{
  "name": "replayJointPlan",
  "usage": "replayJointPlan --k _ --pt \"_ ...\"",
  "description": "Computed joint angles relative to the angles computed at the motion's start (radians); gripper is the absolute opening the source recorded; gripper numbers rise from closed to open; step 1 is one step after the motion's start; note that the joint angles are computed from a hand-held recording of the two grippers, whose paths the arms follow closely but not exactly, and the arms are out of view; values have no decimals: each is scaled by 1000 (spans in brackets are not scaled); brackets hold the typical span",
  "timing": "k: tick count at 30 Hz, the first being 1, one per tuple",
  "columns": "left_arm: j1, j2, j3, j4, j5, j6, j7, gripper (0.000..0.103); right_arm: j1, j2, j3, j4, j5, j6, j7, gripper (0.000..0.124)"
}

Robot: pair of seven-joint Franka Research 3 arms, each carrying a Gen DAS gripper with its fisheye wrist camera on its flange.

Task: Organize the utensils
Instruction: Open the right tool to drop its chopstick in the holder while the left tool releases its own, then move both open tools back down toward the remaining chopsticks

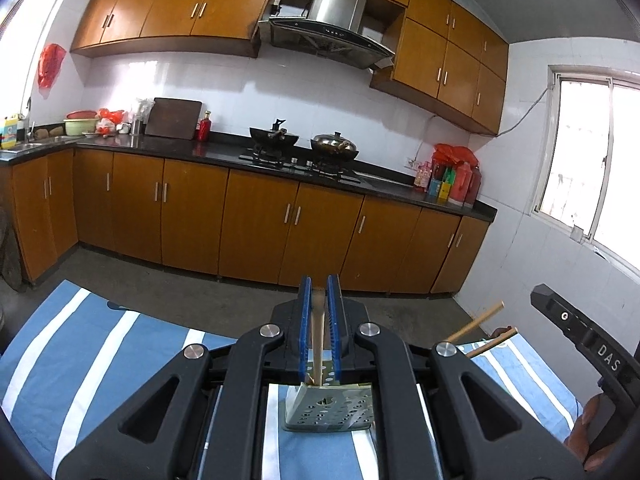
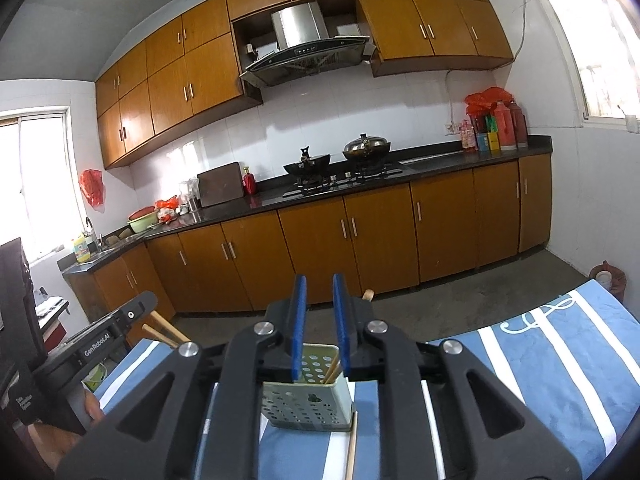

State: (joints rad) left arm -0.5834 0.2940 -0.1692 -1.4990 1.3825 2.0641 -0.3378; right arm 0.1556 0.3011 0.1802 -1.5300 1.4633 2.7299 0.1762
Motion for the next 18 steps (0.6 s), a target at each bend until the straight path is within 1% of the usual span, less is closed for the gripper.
replayJointPlan --k 4,10,13,15,17,18 --pt "-9 -15 -5 -13 8 -19 -7 9 -11 -38 -8 -42 38 -9 -39 15" --pt "-9 -69 -31 -77 2 -59 -28 9 -21 -109 -51 -147 86 -27 -83 16" --pt "-7 -110 -58 -144 -22 -92 -44 9 -17 -132 -75 -208 72 -11 -90 16" --pt "-1 -133 -77 -192 -51 -103 -53 9 -10 -132 -86 -239 33 7 -69 18" --pt "7 -141 -94 -227 -97 -114 -53 18 -6 -114 -98 -269 -62 10 5 19" --pt "11 -141 -102 -248 -129 -118 -53 28 -5 -102 -100 -273 -107 13 42 19"
